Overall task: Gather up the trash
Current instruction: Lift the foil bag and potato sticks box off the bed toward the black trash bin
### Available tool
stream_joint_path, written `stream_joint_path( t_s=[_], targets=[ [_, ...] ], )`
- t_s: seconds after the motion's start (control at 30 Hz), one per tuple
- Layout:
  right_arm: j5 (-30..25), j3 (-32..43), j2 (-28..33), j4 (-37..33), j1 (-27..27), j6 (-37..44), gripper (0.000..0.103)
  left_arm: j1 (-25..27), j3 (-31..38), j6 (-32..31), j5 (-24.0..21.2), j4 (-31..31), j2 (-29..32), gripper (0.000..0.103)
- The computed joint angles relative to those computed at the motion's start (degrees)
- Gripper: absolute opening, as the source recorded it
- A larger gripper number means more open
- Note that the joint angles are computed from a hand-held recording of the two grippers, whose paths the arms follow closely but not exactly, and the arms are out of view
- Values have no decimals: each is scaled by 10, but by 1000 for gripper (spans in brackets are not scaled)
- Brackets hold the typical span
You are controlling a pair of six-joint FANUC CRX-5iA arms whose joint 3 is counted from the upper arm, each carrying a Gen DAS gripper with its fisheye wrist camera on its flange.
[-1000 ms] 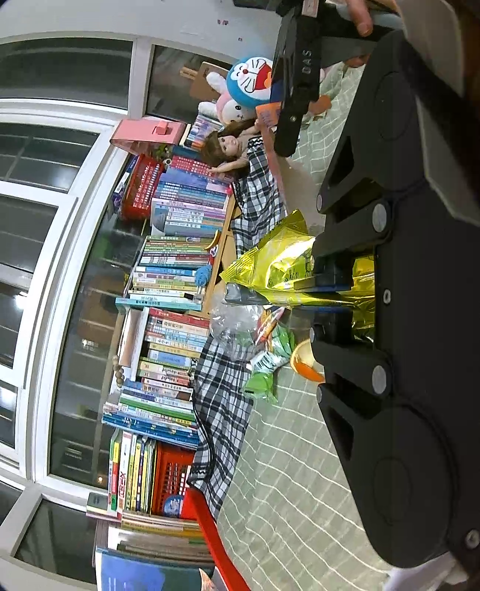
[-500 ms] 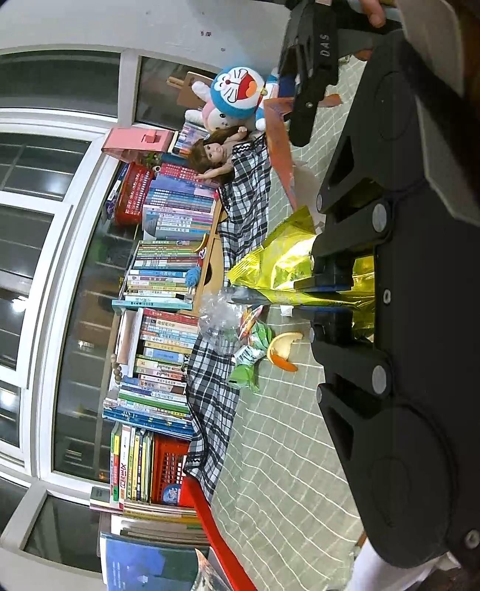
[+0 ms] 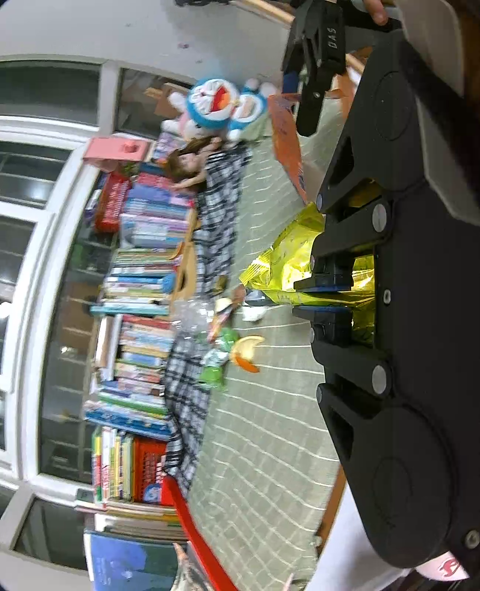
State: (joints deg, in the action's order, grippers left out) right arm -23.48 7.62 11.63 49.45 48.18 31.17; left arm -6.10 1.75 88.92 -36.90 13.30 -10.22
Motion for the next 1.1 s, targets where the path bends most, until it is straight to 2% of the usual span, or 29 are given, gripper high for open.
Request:
stream_joint_path(
  t_s=[0.07, 0.17, 0.33, 0.47, 0.6, 0.73, 1.1],
  targets=[
    [-5, -11, -8, -4, 7, 8, 100, -4, 6, 16, -20, -35, -3, 6],
    [-2, -25, -19, -28, 15, 18, 100, -6, 5, 33, -33, -56, -5, 6],
    [-15, -36, -25, -63, 30, 36, 100, -12, -5, 12, -42, -58, -5, 6],
    [-34, -28, -18, -111, 40, 71, 100, -9, -30, -19, -48, -21, -8, 6],
    [-48, -19, -12, -168, 46, 110, 100, -18, -35, -4, -71, -47, -5, 6],
    [-73, 1, -3, -237, 50, 165, 100, -13, -53, -18, -73, -28, -3, 6],
    [-133, 59, 34, -340, 43, 245, 100, -5, -55, -15, -102, -27, 27, 7]
  ],
)
